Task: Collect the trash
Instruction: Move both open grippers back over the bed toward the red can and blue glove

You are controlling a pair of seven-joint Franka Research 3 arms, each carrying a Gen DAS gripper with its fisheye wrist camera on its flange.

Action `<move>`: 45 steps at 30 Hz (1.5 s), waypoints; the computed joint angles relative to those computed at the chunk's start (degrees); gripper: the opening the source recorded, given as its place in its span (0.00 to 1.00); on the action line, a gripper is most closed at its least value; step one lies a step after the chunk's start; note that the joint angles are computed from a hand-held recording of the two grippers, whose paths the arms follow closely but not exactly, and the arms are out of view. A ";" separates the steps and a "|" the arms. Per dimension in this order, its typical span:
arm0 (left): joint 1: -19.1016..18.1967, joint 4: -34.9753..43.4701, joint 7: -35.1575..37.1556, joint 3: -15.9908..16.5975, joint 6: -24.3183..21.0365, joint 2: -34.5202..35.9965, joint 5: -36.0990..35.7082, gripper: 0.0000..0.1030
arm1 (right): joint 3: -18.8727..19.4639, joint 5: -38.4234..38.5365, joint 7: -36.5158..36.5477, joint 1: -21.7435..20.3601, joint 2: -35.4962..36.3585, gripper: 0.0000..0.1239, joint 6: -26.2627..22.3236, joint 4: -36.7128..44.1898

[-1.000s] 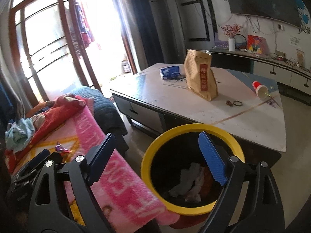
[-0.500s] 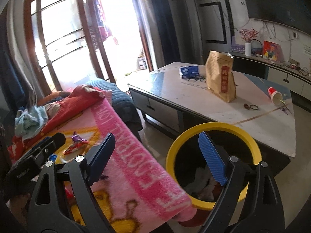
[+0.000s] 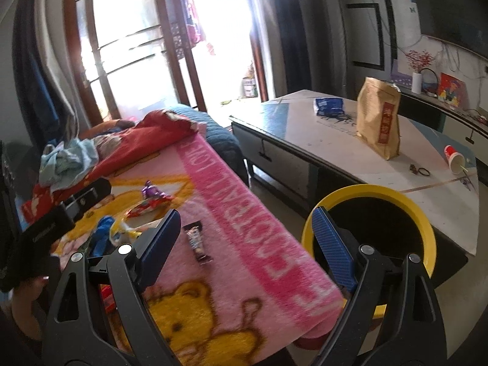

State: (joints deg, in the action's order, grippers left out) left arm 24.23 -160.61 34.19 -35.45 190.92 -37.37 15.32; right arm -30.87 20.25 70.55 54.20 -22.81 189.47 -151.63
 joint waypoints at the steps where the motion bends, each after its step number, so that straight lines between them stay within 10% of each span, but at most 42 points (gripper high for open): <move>1: -0.09 -0.37 -0.05 0.33 -0.15 -0.37 -0.10 0.93 | 0.13 -0.10 -0.02 0.28 -0.07 0.64 -0.18 -0.11; 26: -1.59 -9.21 -1.44 11.90 -6.86 -10.14 2.67 0.93 | 2.76 10.89 -9.34 10.27 1.83 0.66 -8.90 0.26; 45: -7.98 -13.51 4.91 26.27 -10.59 -6.16 2.61 0.92 | 17.11 22.38 -13.61 1.47 10.94 0.66 -15.40 5.06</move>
State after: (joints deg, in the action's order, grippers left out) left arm 16.24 -174.12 39.10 -9.17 180.34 -43.53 17.93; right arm -13.76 42.63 56.94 55.68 -11.87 174.07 -146.57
